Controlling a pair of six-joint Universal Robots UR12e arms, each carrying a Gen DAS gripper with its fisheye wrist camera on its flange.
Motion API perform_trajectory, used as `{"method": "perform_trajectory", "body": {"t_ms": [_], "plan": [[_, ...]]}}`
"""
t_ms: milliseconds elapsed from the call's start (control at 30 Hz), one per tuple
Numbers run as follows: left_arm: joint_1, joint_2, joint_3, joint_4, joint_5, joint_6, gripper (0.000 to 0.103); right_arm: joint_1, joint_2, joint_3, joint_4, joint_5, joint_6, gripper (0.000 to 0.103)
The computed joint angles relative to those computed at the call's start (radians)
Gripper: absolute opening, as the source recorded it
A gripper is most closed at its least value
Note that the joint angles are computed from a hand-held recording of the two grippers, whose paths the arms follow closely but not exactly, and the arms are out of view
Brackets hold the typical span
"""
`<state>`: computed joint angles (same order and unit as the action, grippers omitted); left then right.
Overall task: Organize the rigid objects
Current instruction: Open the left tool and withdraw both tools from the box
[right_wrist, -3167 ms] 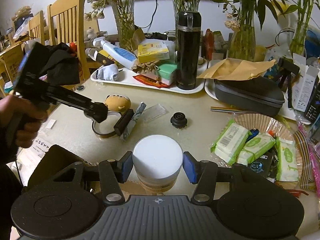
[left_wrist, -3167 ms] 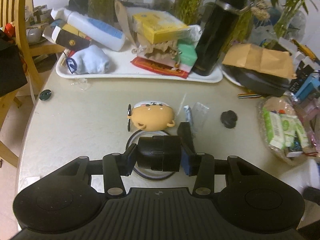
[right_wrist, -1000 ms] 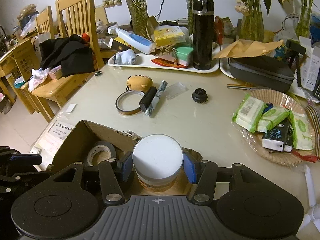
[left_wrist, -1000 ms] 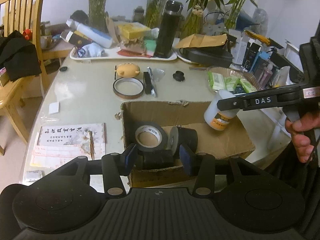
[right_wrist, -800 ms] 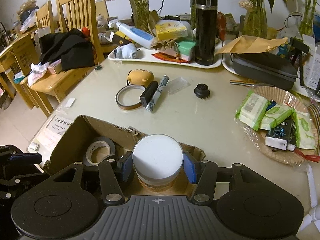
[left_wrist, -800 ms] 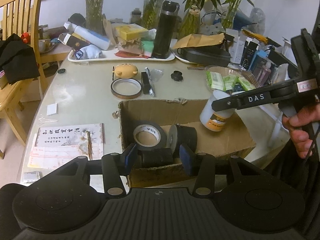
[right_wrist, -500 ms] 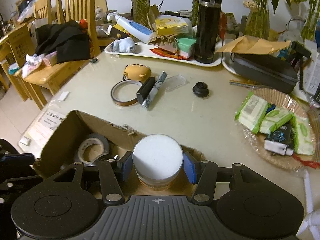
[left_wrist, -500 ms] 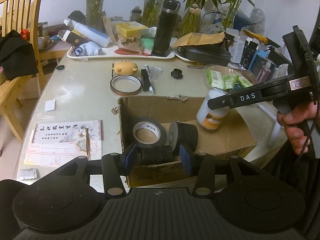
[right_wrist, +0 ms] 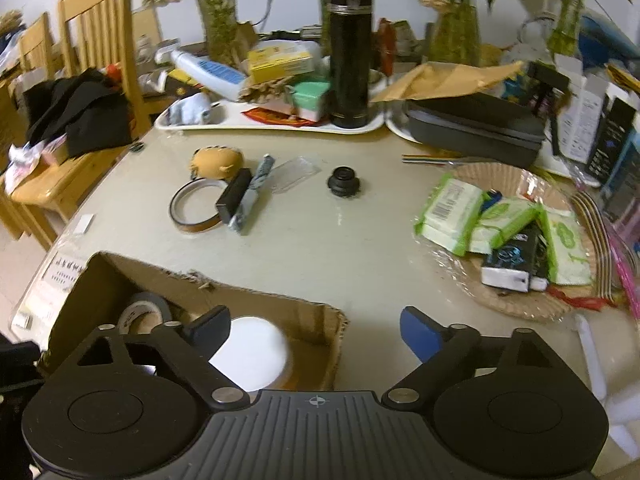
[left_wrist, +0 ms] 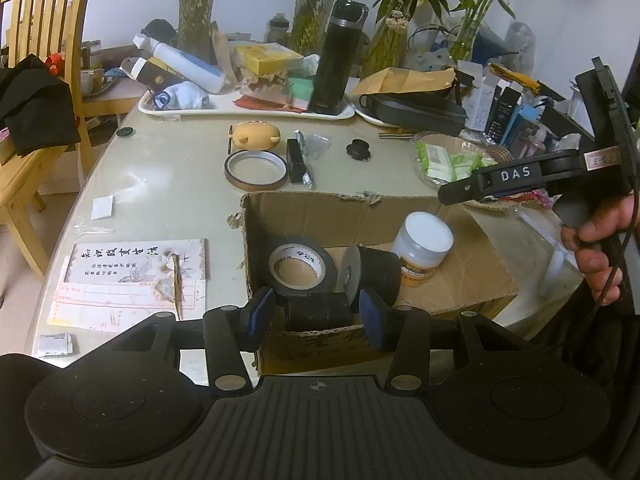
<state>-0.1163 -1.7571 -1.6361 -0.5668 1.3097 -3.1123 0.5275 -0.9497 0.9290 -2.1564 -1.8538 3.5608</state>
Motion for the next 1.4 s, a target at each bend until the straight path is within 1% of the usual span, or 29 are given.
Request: {"method": "perform_trajectory", "body": {"t_ms": [133,300,433,633,800,933,1033,1133,1233,1400], "plan": [[-0.003,-0.002,0.003,-0.005,0.011,0.005,0.046,0.0,0.001,-0.005,0.019,-0.029,0.024,0.098],[-0.004,-0.002,0.003,-0.005,0.02,0.004,0.046,0.004,0.005,-0.011,0.022,-0.043,0.006,0.103],[-0.006,-0.002,0.002,-0.011,0.036,0.005,0.046,0.006,0.009,-0.02,0.033,-0.054,-0.001,0.103],[-0.004,-0.001,-0.001,-0.003,0.029,0.002,0.046,0.006,0.012,-0.024,0.037,-0.059,-0.006,0.103],[-0.002,-0.004,0.005,-0.006,0.017,-0.002,0.046,0.006,0.019,-0.03,0.016,-0.052,-0.042,0.103],[-0.001,-0.008,0.014,-0.004,0.012,-0.005,0.046,0.002,0.035,-0.053,0.026,-0.04,-0.071,0.103],[0.001,-0.016,0.025,-0.001,0.013,-0.011,0.046,0.001,0.046,-0.069,0.026,-0.05,-0.09,0.103],[0.004,-0.023,0.038,0.001,0.012,-0.021,0.046,-0.001,0.049,-0.073,0.009,-0.062,-0.103,0.103],[0.006,-0.028,0.049,0.0,0.005,-0.031,0.046,-0.004,0.048,-0.068,-0.031,-0.063,-0.105,0.103],[0.003,-0.037,0.06,0.01,0.009,-0.024,0.046,-0.01,0.054,-0.068,-0.067,-0.06,-0.117,0.103]]}}
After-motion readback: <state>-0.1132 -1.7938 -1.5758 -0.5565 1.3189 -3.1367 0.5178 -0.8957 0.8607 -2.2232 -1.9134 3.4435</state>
